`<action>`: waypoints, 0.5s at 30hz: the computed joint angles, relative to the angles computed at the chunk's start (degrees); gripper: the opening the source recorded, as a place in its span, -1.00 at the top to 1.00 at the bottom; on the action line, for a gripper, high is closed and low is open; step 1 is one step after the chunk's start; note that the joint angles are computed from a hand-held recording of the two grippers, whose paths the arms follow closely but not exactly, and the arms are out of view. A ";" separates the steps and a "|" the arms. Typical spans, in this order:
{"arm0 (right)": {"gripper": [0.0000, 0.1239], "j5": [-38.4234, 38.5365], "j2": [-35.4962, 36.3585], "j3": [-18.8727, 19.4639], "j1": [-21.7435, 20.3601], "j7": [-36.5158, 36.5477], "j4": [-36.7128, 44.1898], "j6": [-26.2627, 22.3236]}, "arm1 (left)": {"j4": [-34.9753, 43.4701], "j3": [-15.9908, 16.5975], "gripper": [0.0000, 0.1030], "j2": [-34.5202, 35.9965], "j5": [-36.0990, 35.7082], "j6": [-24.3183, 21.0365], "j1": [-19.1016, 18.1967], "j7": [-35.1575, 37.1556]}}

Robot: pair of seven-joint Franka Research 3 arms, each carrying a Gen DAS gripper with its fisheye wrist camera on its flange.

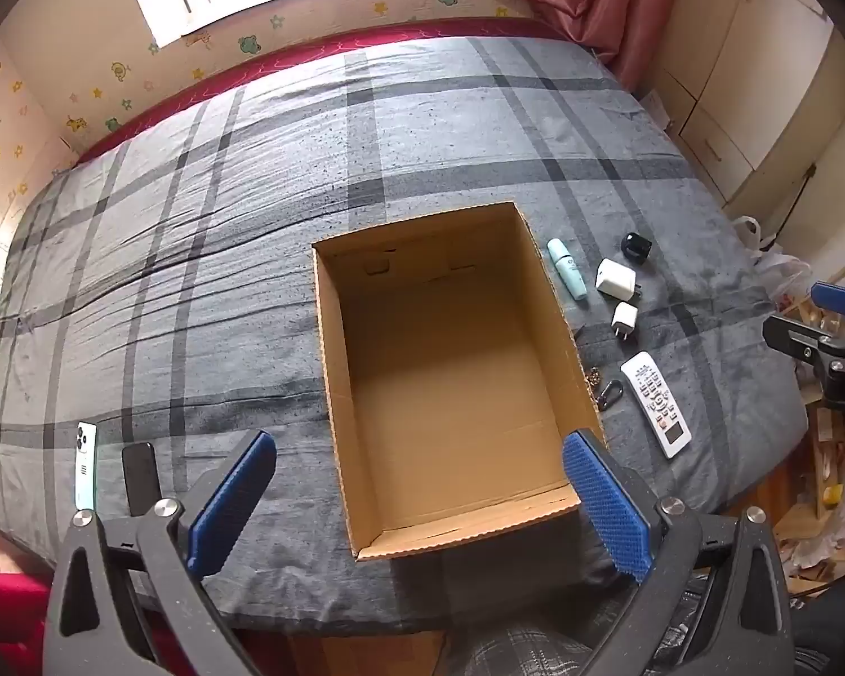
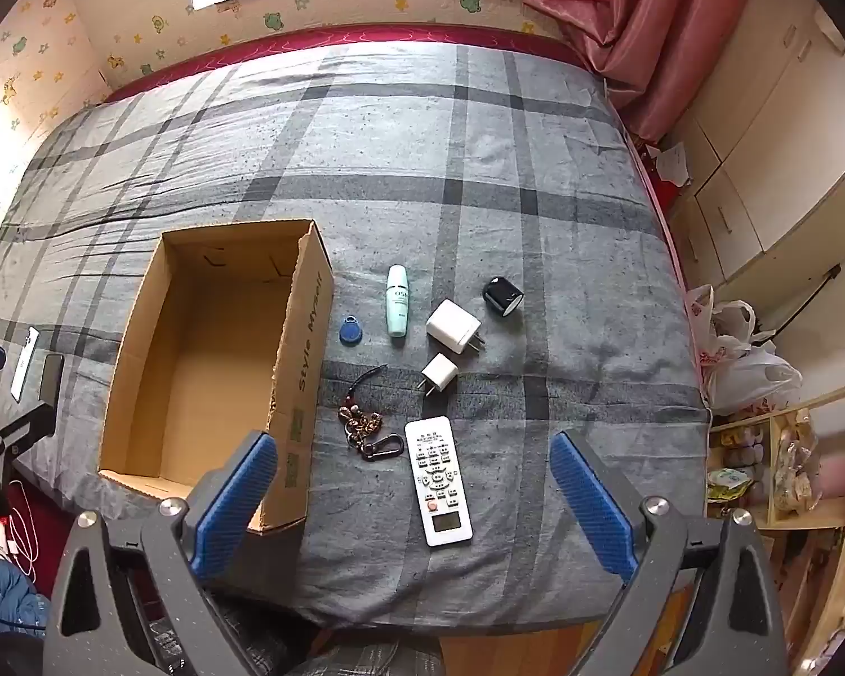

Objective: Organize rigid objects

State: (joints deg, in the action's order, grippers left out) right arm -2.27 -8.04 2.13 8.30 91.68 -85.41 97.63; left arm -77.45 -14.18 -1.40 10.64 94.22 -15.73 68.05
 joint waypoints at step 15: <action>-0.61 -0.76 -0.04 0.18 0.16 0.20 0.71 0.00 | -1.01 0.23 -1.00 -0.99 -0.61 0.14 0.32 1.20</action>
